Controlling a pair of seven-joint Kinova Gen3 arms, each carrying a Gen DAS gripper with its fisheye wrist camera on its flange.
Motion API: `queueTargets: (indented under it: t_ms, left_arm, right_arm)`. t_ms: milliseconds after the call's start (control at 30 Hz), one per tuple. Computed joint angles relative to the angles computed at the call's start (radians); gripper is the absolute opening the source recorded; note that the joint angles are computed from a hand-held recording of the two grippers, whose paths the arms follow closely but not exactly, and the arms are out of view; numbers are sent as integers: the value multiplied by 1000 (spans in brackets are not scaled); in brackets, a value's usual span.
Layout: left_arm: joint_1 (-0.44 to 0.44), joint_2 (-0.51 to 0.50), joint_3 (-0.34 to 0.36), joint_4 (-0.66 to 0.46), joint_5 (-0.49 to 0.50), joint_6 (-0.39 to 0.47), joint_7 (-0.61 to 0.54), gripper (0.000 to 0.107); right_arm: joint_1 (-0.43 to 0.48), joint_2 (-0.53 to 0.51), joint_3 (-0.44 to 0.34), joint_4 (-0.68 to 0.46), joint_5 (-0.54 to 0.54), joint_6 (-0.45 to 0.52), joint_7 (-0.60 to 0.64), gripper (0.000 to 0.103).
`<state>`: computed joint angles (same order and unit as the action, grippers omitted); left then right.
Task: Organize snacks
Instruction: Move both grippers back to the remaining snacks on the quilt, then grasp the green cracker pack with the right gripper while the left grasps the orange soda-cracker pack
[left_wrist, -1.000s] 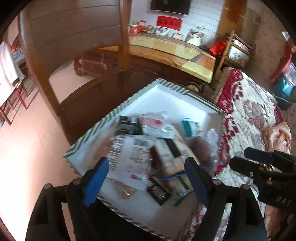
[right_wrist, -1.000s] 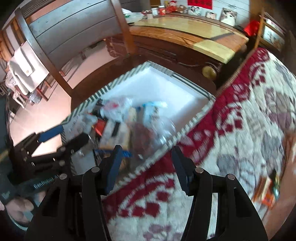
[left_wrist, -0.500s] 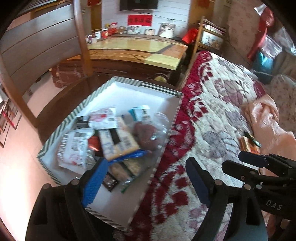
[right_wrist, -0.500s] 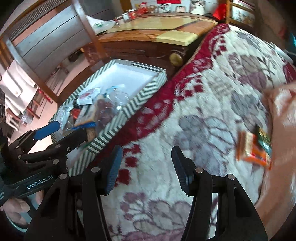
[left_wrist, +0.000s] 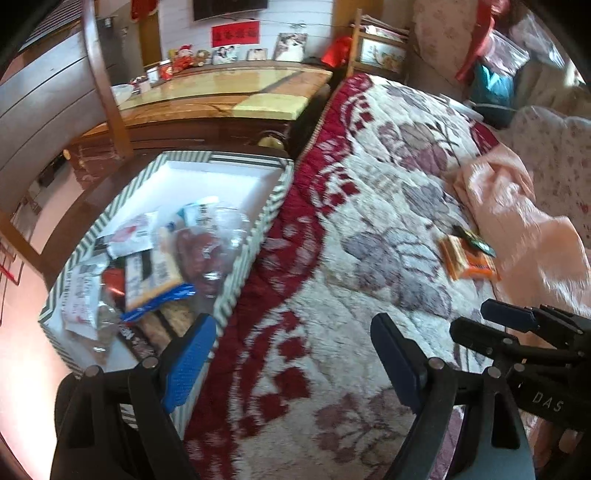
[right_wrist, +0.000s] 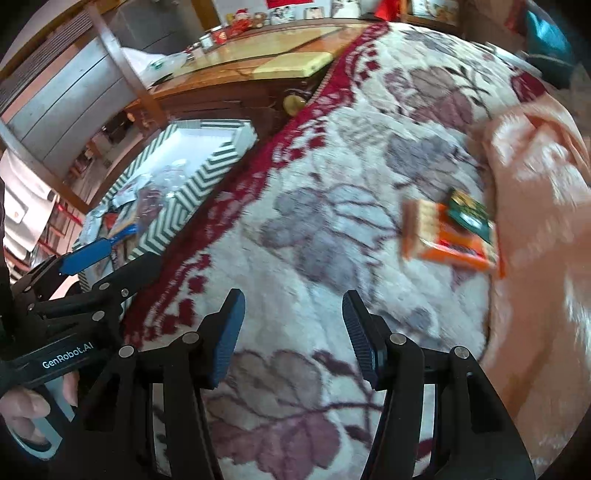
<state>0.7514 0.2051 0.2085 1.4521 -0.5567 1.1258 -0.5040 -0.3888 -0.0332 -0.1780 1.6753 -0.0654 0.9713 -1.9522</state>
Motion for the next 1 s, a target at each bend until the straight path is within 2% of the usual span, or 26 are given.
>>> queueTargets:
  t_ms: [367, 667, 833, 1000]
  left_arm:
    - [45, 88, -9, -99, 43, 6, -84, 87]
    - [73, 165, -42, -211, 96, 12, -174, 87]
    - [85, 186, -59, -232, 119, 16, -198, 87]
    - [78, 193, -71, -220, 146, 12, -205, 87]
  right_arm:
    - [90, -75, 57, 111, -33, 4, 12, 55]
    - [153, -90, 93, 148, -71, -2, 50, 55]
    - [185, -60, 115, 133, -99, -21, 68, 55]
    - [215, 32, 128, 32, -89, -11, 67, 55]
